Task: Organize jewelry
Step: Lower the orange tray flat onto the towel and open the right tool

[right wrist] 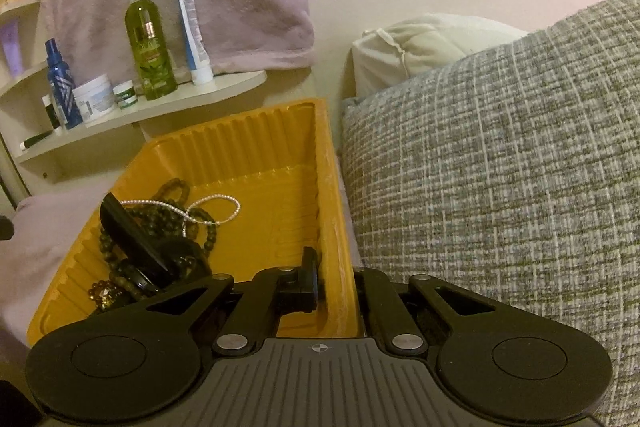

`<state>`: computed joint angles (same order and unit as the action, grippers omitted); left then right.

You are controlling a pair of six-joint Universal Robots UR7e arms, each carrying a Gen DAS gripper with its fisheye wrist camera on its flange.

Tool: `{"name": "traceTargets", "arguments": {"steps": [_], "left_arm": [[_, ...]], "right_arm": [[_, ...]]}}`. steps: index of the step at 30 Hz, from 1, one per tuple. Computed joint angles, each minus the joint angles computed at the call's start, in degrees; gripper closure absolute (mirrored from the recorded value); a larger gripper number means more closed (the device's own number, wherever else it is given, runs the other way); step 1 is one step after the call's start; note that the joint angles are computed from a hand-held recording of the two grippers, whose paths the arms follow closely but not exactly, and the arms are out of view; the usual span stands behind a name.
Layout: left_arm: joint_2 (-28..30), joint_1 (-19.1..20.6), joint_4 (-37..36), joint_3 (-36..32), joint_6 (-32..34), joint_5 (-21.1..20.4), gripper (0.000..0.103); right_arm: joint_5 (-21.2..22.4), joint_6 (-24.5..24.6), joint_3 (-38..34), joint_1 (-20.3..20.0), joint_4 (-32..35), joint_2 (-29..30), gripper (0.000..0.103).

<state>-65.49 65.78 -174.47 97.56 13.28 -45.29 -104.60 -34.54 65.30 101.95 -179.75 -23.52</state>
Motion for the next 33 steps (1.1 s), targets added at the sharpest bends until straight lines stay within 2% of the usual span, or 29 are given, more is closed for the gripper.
{"name": "traceTargets", "arguments": {"steps": [3, 10, 12, 14, 16, 17, 19, 21, 23, 26, 30, 33], "left_arm": [[-0.2, -0.14, 0.91, 0.52, -1.28, 0.42, 0.059], [-1.02, -0.5, 2.24, 2.06, -5.04, 0.59, 0.042], [-1.24, -0.72, 1.78, 2.55, -5.43, 0.99, 0.038], [-1.58, -0.93, 1.15, 3.15, -5.85, 1.1, 0.036], [-1.91, -1.05, 0.6, 3.65, -6.47, 1.05, 0.034], [-2.06, -1.17, 0.19, 3.96, -6.69, 1.12, 0.033], [-2.25, -1.51, -1.29, 4.63, -6.27, 1.62, 0.029], [-2.61, -1.89, -2.58, 5.42, -6.13, 2.11, 0.021], [-3.04, -2.29, -3.33, 6.18, -7.03, 2.83, 0.016], [-3.99, -2.94, -2.63, 7.36, -9.13, 3.8, 0.009], [-5.01, -4.13, -1.81, 9.03, -11.58, 5.86, 0.001], [-6.56, -5.01, -1.04, 10.82, -12.82, 5.78, 0.001]], "right_arm": [[0.47, 0.35, 0.7, -0.27, -0.6, -0.21, 0.099], [3.55, 2.8, 3.87, -1.17, 0.29, -2.76, 0.097], [4.76, 3.83, 5.21, -1.45, 0.32, -3.77, 0.09], [5.72, 4.07, 6.89, -1.51, -0.9, -4.7, 0.07], [7.05, 3.85, 8.96, -1.66, -2.8, -5.76, 0.058], [7.38, 3.81, 9.77, -1.73, -3.08, -6.31, 0.056], [6.07, 3.76, 10.86, -1.4, -4.04, -6.96, 0.054], [4.73, 5.07, 12.28, -1.01, -5.73, -7.78, 0.048], [3.17, 6.97, 14.32, -0.46, -8.04, -8.79, 0.03], [0.26, 8.42, 17.43, 0.93, -10.59, -10.26, 0.018], [-3.72, 12.38, 19.81, 2.83, -8.49, -12.01, 0.017], [-6.32, 15.77, 20.53, 4.29, -4.21, -13.16, 0.016]]}}
